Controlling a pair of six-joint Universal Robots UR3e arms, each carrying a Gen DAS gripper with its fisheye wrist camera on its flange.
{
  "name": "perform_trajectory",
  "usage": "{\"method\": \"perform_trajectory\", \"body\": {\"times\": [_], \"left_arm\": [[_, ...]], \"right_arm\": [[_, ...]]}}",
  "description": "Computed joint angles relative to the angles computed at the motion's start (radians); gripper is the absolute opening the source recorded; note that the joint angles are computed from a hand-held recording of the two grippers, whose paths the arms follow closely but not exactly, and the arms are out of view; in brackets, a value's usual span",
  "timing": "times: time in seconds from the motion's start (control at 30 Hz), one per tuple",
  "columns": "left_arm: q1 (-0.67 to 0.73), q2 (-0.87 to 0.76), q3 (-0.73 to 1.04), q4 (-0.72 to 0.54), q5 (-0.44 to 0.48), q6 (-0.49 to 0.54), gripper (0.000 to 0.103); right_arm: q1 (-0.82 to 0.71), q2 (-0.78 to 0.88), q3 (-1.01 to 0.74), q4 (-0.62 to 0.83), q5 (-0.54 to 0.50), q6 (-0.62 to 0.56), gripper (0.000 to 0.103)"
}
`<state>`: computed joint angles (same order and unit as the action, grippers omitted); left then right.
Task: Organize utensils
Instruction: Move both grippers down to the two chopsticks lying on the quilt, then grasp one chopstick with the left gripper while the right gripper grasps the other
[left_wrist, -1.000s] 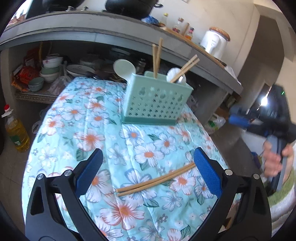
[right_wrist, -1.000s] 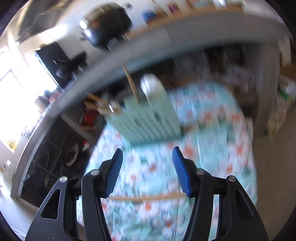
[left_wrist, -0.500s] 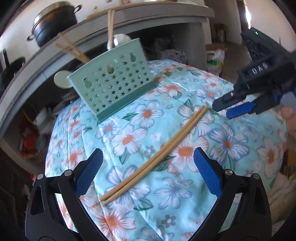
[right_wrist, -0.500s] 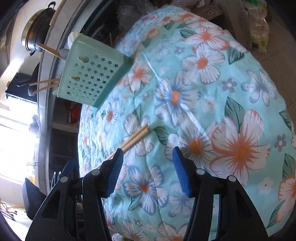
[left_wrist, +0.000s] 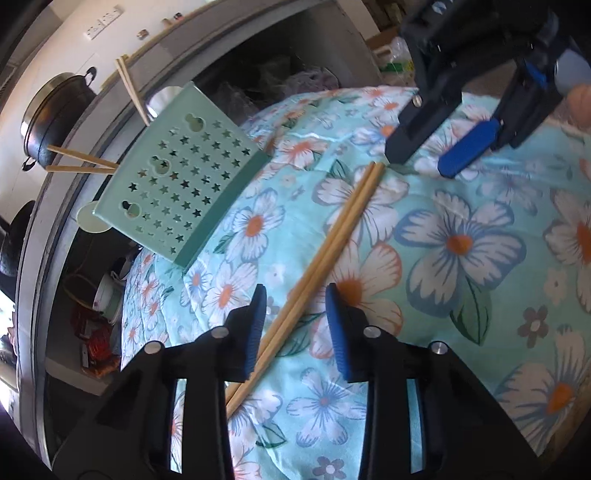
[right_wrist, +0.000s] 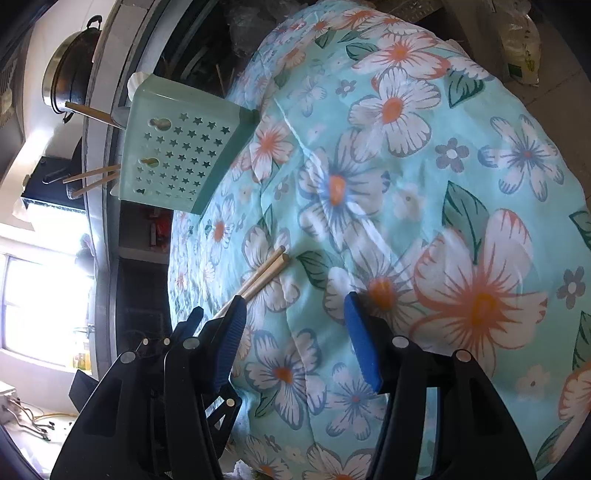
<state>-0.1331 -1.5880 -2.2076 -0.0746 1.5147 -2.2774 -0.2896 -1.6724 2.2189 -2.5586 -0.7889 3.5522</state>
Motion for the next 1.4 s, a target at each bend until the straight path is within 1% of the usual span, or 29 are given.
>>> {"method": "perform_trajectory", "body": {"times": [0.03, 0.1, 0.27, 0.37, 0.47, 0.57, 0.63, 0.67, 0.73, 0.77, 0.8, 0.87, 0.97, 1.03, 1.1, 1.23, 1.3, 1.4], "left_arm": [[-0.003, -0.012, 0.003, 0.009, 0.005, 0.01, 0.022], [-0.011, -0.024, 0.003, 0.02, 0.013, 0.023, 0.012], [-0.012, 0.006, -0.009, -0.003, 0.005, 0.048, 0.01], [-0.002, 0.057, -0.028, -0.05, -0.009, 0.07, 0.009], [0.03, 0.145, -0.032, -0.179, -0.052, 0.092, 0.007], [0.076, 0.23, -0.017, -0.346, -0.094, 0.112, 0.008], [0.117, 0.274, -0.007, -0.437, -0.14, 0.129, 0.008], [0.142, 0.294, 0.01, -0.501, -0.171, 0.136, 0.009], [0.171, 0.31, 0.041, -0.586, -0.208, 0.135, 0.016], [0.192, 0.319, 0.057, -0.623, -0.24, 0.133, 0.023], [0.204, 0.322, 0.069, -0.646, -0.265, 0.131, 0.027], [0.219, 0.319, 0.106, -0.699, -0.314, 0.119, 0.028], [0.195, 0.268, 0.163, -0.728, -0.354, 0.067, 0.028], [0.154, 0.216, 0.187, -0.685, -0.344, 0.024, 0.028], [0.106, 0.163, 0.197, -0.612, -0.323, -0.008, 0.028], [0.047, 0.06, 0.253, -0.562, -0.292, -0.051, 0.027], [0.015, 0.013, 0.28, -0.545, -0.259, -0.069, 0.022], [-0.001, -0.028, 0.312, -0.553, -0.247, -0.08, 0.017]], "right_arm": [[-0.002, 0.0, 0.002, -0.001, 0.003, 0.0, 0.055], [-0.002, 0.004, 0.002, -0.006, 0.005, 0.002, 0.055], [-0.005, -0.002, 0.01, -0.009, 0.009, 0.006, 0.055], [-0.006, -0.003, 0.008, -0.004, 0.007, 0.003, 0.055], [-0.002, -0.002, 0.004, -0.002, 0.0, 0.006, 0.055], [0.007, 0.0, -0.002, -0.005, -0.01, 0.015, 0.055], [0.012, 0.002, -0.005, -0.008, -0.014, 0.02, 0.055], [0.012, 0.003, -0.004, -0.01, -0.014, 0.022, 0.055], [0.012, 0.006, -0.005, -0.013, -0.013, 0.027, 0.055], [0.012, 0.007, -0.005, -0.014, -0.011, 0.028, 0.055], [0.011, 0.007, -0.005, -0.014, -0.009, 0.03, 0.055], [0.004, 0.006, 0.0, -0.014, -0.001, 0.03, 0.055], [-0.012, 0.001, 0.018, -0.019, 0.019, 0.028, 0.055], [-0.022, -0.001, 0.027, -0.02, 0.032, 0.028, 0.055], [-0.035, -0.005, 0.037, -0.016, 0.048, 0.022, 0.055], [-0.053, -0.009, 0.051, -0.011, 0.07, 0.013, 0.055], [-0.059, -0.012, 0.058, -0.01, 0.077, 0.011, 0.055], [-0.067, -0.018, 0.066, -0.008, 0.088, 0.008, 0.055]]}}
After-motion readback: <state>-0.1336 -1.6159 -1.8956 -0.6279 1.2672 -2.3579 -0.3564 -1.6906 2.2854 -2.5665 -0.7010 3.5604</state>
